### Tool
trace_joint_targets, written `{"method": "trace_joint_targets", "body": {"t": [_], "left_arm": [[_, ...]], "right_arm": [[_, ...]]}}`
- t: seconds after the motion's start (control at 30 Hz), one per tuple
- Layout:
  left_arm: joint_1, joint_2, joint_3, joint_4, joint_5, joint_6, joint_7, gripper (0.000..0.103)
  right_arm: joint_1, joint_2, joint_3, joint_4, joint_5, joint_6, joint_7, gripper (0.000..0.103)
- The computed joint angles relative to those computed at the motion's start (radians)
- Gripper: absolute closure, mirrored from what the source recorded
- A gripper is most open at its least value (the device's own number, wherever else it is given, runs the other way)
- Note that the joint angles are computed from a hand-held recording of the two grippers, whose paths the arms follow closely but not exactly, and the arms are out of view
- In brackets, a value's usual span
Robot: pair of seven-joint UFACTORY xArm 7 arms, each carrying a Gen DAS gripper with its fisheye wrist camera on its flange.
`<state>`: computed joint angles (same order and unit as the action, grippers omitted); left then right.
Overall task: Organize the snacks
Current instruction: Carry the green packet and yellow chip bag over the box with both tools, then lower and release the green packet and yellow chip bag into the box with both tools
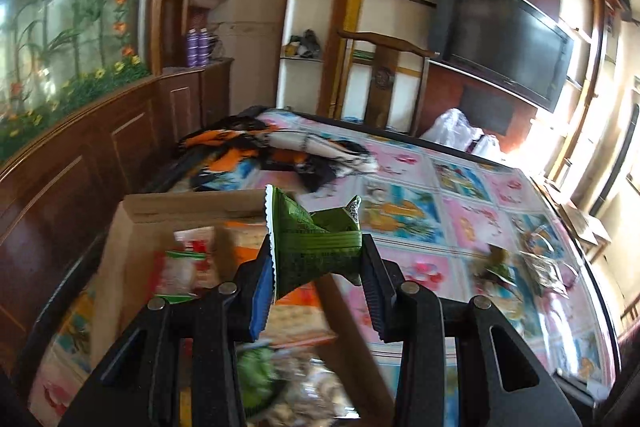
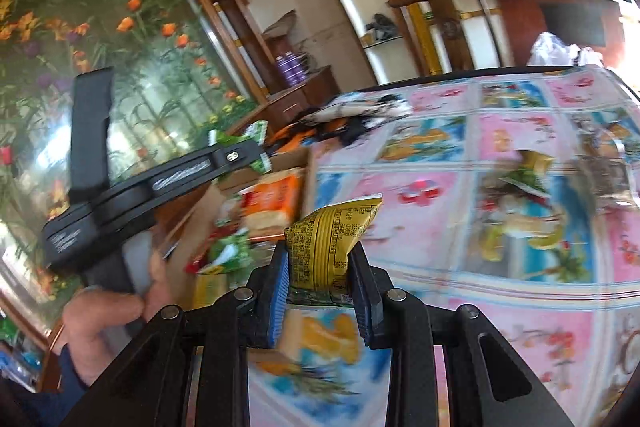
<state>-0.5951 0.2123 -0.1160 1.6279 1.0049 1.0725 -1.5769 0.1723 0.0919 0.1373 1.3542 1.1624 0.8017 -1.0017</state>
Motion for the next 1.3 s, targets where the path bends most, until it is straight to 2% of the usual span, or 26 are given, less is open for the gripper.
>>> {"method": "trace_joint_targets", "body": {"t": [0.13,0.37,0.57,0.73,1.0,1.3], "left_arm": [[0.037,-0.064,0.002,-0.076,-0.034,0.029,-0.015,0.065],[0.147,-0.194,-0.027,-0.246,-0.097,0.017,-0.055,0.065],[0.212,-0.221,-0.052,-0.296,-0.161,-0.015,-0.005,0.065],[0.227,-0.217,-0.064,-0.297,-0.178,-0.01,0.016,0.065],[0.228,-0.2,-0.064,-0.285,-0.2,-0.013,0.041,0.065],[0.232,-0.199,-0.06,-0.291,-0.212,-0.034,0.02,0.063]], "right_arm": [[0.025,-0.003,0.02,-0.004,-0.007,0.016,-0.003,0.072],[0.079,0.011,0.05,0.012,-0.03,0.035,0.011,0.072],[0.121,0.02,0.073,0.013,-0.061,0.026,0.013,0.071],[0.152,0.054,0.088,0.035,-0.128,-0.011,0.061,0.071],[0.159,0.112,0.108,0.069,-0.209,-0.058,0.121,0.071],[0.141,0.097,0.12,0.049,-0.2,-0.062,0.083,0.069]]}}
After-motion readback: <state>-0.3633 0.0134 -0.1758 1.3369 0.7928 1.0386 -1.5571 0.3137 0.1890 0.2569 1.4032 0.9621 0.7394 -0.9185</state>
